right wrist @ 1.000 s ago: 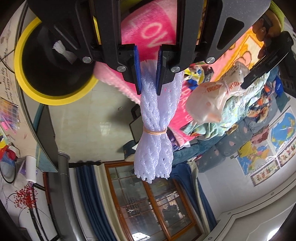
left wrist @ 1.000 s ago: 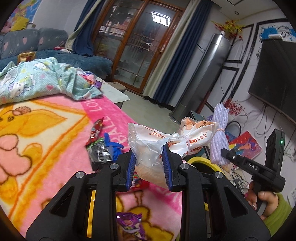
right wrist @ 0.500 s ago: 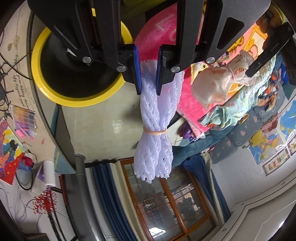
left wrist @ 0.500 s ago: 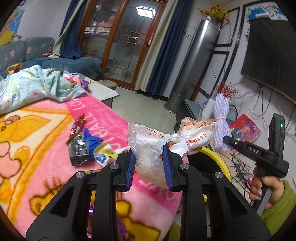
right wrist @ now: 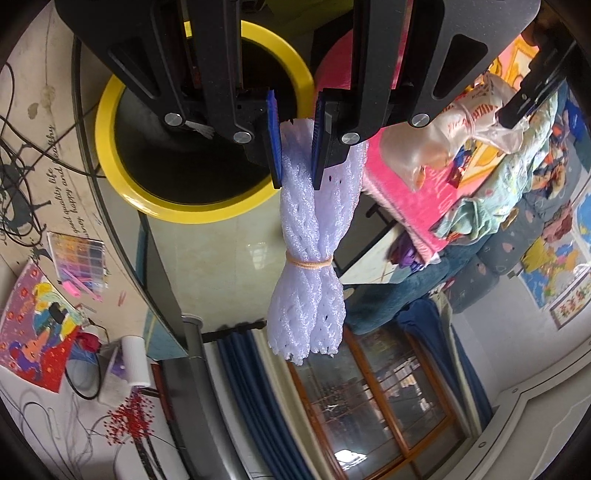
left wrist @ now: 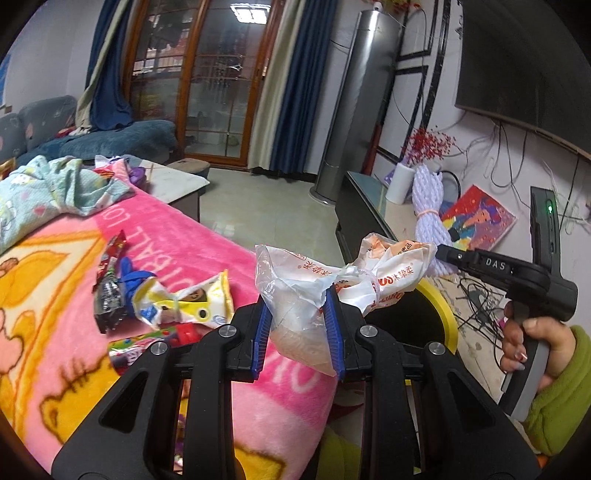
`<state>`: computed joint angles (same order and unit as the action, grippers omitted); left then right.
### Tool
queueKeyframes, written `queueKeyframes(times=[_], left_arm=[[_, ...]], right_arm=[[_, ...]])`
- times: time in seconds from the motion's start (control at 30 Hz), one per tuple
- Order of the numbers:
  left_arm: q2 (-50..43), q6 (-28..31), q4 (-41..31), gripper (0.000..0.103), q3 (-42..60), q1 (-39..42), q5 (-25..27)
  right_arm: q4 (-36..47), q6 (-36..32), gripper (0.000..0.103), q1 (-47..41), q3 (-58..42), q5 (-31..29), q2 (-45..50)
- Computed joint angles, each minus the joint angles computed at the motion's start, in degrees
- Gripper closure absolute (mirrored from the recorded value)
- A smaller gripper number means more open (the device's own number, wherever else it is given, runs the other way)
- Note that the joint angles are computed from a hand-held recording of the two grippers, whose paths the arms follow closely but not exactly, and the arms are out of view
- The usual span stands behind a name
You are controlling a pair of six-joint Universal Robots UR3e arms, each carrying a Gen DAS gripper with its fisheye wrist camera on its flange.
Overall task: Collect trash
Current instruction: 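Lift and carry the white bag and purple net bundle over the bin, then open both tools to drop the white bag and purple net into the bin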
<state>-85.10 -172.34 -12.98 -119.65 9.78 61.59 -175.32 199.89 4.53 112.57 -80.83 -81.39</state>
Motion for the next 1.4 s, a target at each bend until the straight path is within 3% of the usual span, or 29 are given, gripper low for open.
queueKeyframes(times=[0.6,1.07,1.4], left_arm=[[-12.8,2.2,1.2,0.082,8.9,-14.5,11.5],[-21.5,5.7,-0.3,0.081,15.9,-22.4,16.4],[-26.6,6.8,-3.1,0.081,20.8,-25.7,16.6]], right_arm=[[1.5,0.2,0.088,-5.4,3.5,-4.1,-0.8],[0.3,-0.9,0.088,-9.8,5.9,-0.3,-0.4],[1.8,-1.1,0.087,-10.9,5.2,2.5,1.8]])
